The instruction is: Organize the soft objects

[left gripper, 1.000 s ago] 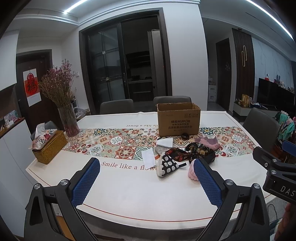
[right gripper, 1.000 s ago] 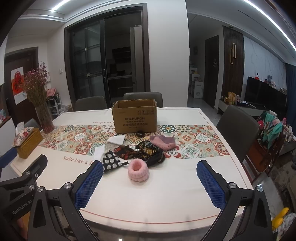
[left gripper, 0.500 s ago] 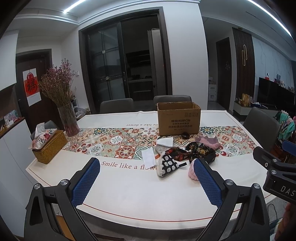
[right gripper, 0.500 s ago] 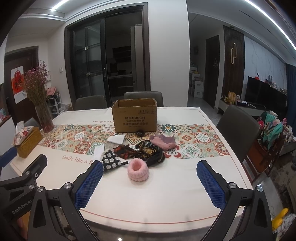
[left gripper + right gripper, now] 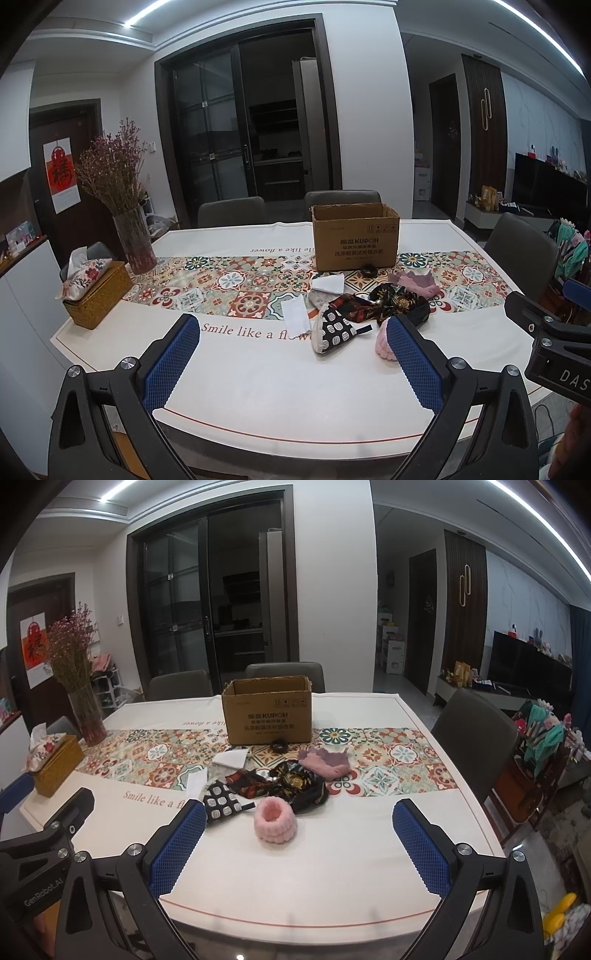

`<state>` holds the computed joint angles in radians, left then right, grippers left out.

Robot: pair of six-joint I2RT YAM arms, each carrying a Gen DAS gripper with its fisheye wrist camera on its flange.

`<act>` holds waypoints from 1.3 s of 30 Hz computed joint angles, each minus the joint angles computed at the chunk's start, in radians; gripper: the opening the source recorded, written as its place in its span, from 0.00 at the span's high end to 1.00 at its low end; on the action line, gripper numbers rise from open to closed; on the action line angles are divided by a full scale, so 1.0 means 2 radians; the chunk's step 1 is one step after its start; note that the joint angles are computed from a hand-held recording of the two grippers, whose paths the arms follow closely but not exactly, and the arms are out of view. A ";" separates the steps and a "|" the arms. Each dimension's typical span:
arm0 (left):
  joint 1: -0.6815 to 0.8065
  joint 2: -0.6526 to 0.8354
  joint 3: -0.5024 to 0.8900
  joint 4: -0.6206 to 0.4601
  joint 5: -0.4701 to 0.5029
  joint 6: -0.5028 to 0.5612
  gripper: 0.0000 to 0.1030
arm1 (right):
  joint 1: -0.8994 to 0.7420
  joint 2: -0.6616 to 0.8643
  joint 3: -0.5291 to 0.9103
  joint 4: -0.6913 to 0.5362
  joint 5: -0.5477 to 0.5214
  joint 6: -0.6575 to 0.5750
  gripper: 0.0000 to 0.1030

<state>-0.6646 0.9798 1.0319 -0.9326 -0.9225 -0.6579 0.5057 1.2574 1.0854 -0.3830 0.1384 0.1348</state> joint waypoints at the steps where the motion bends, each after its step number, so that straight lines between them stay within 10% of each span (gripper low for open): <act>1: 0.001 0.001 0.000 0.001 0.001 0.001 0.00 | 0.000 0.000 0.000 0.000 0.000 0.000 0.01; 27: 0.005 0.002 -0.004 0.007 0.008 0.003 0.00 | -0.002 0.008 0.003 0.002 -0.005 -0.001 0.01; 39: 0.079 -0.016 -0.028 0.061 0.085 0.082 0.00 | 0.006 0.036 0.015 0.007 -0.004 0.004 0.01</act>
